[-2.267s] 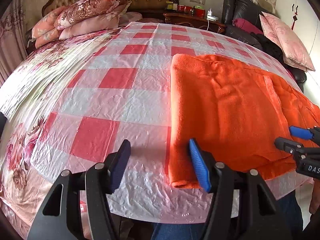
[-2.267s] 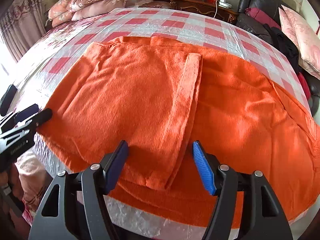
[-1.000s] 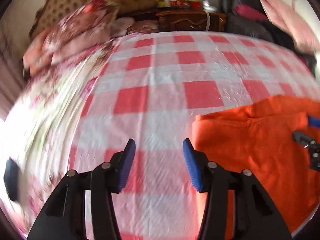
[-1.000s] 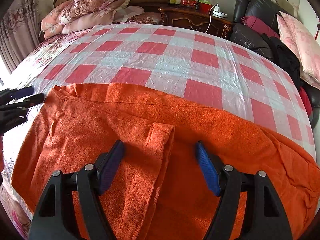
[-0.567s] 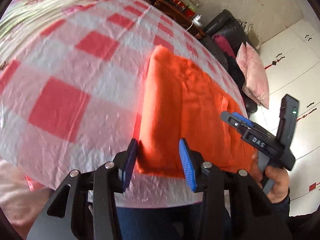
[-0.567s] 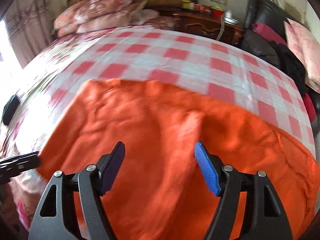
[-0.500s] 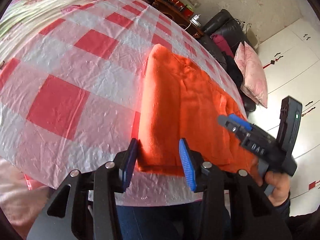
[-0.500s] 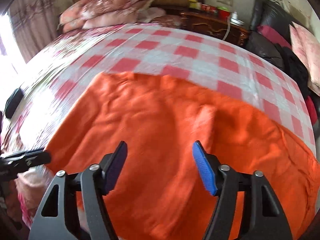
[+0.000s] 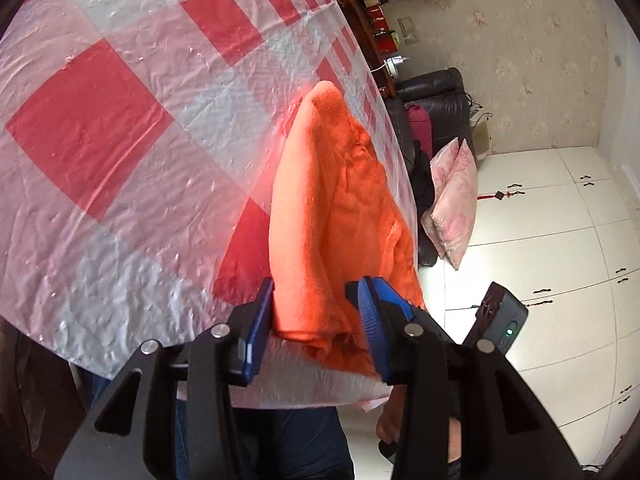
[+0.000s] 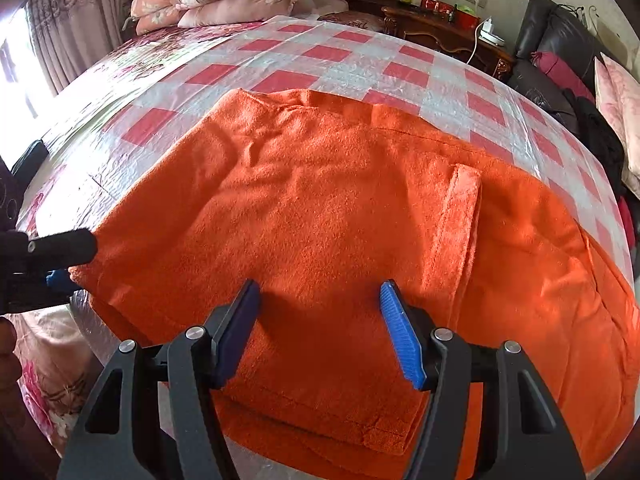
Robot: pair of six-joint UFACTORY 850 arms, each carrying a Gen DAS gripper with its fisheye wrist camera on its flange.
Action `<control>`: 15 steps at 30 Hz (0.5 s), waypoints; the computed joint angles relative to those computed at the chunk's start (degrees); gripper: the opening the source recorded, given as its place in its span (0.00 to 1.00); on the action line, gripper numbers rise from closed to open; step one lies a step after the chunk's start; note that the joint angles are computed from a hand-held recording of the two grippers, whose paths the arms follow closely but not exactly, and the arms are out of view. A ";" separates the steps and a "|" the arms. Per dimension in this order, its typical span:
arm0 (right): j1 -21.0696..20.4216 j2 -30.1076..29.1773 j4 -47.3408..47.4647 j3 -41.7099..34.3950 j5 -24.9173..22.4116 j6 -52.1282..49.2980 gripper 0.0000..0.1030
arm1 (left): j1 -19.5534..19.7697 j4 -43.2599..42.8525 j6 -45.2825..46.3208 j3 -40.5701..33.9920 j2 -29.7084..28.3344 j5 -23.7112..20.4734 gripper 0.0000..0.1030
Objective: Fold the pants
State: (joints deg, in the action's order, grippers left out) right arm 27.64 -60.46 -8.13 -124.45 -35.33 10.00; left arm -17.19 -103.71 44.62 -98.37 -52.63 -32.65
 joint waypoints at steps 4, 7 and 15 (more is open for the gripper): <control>0.00 0.09 0.16 0.19 0.15 0.00 0.59 | -0.69 3.95 -4.03 -1.14 0.36 5.96 0.39; -0.05 0.06 0.38 0.21 0.33 -0.22 0.59 | -0.59 5.87 -6.13 -2.59 -0.64 3.44 0.38; -0.14 0.05 0.87 0.21 0.32 -0.50 0.60 | -1.47 6.02 -10.52 -2.42 -0.69 6.78 0.19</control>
